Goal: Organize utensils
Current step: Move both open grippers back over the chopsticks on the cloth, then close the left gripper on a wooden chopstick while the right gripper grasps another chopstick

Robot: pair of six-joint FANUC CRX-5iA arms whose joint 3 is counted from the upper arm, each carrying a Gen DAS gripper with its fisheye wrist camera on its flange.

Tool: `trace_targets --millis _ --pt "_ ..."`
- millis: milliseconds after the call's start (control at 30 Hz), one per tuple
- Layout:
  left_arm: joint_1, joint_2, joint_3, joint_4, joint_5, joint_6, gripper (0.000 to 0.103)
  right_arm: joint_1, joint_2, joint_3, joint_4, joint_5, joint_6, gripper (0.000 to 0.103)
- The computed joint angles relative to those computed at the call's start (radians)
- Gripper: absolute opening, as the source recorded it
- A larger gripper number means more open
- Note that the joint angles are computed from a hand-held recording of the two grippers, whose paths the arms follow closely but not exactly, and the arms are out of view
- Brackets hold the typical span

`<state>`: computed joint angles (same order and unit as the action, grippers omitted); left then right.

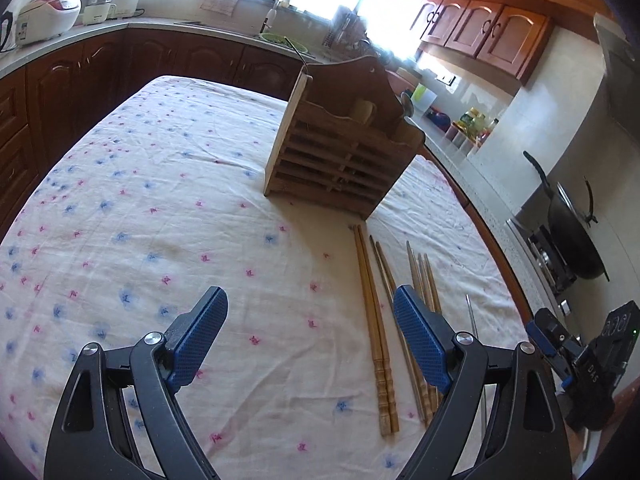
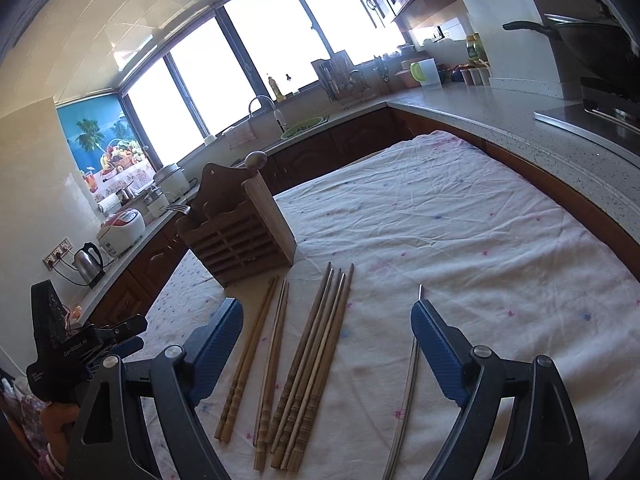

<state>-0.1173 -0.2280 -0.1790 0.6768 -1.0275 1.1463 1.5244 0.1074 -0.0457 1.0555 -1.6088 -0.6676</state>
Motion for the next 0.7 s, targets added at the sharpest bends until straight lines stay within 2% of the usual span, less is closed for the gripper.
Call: trace_targets --millis 367,567,633,700 --pt "-0.099 0.106 0.156 -0.198 -0.063 0.065 0.087 -0.019 -0.004 0.001 -0.043 0.021 0.018 0.086" --pt "-0.16 0.184 0.247 -0.252 -0.075 0.093 0.086 -0.077 -0.007 0.016 -0.095 0.072 0.086 0.061" --pt "-0.184 0.217 0.287 -0.285 -0.082 0.105 0.081 -0.104 -0.009 0.022 -0.131 0.098 0.113 0.049" --pt "-0.205 0.257 0.334 -0.315 -0.105 0.123 0.072 -0.132 -0.011 0.025 -0.172 0.129 0.145 0.042"
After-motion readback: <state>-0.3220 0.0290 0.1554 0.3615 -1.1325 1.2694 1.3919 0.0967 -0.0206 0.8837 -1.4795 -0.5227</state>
